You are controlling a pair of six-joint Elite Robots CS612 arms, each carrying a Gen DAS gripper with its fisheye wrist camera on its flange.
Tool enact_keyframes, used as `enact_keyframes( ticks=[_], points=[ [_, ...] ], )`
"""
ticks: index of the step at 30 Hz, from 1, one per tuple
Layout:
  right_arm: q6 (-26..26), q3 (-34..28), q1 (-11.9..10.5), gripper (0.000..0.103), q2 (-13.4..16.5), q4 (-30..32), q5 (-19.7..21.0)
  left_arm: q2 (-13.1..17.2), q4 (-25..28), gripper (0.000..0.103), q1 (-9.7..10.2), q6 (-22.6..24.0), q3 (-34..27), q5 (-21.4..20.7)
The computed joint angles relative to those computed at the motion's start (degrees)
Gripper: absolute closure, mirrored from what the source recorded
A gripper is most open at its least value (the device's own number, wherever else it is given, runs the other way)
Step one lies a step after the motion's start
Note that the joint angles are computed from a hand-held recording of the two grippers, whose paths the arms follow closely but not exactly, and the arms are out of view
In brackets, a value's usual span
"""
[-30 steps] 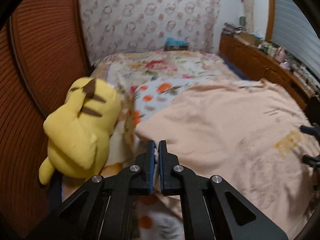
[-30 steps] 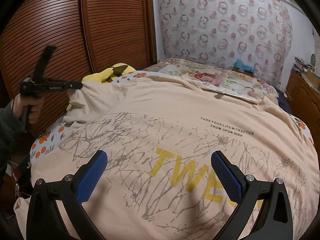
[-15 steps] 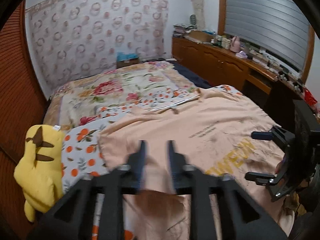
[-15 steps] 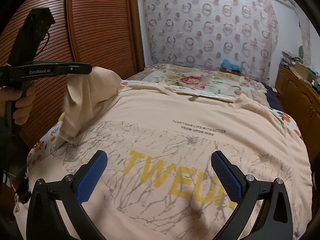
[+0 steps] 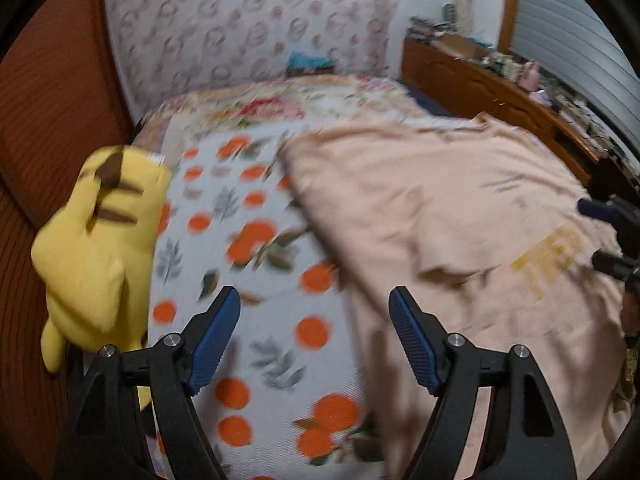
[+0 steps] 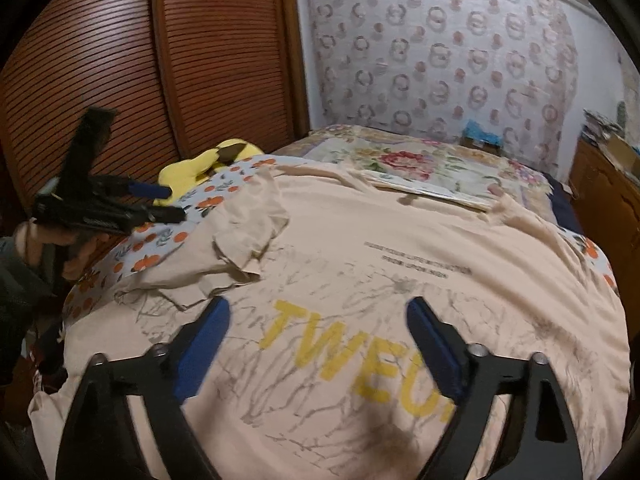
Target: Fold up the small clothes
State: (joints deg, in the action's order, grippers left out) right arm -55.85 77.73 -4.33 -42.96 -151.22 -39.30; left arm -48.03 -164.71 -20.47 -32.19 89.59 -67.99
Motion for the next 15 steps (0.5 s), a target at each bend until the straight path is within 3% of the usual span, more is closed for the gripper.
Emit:
enact_keyframes(
  ticks=[6, 10, 15],
  points=[
    [-4.79, -1.34, 1.71, 0.039, 0.13, 2.69, -0.33, 0.71, 0.07, 0.024, -0.02, -1.01, 0.85, 1.05],
    [-8.72, -2.63, 2.54, 0.052, 0.48, 5.94, 0.23, 0.75, 0.05, 0.014, 0.15, -1.12, 0.74, 1.11],
    [-11.67, -4.9, 4.02, 0.053, 1.49, 9.26, -1.27, 0.9, 0.23, 0.01, 0.25, -1.18, 0.59, 0.76]
  ],
)
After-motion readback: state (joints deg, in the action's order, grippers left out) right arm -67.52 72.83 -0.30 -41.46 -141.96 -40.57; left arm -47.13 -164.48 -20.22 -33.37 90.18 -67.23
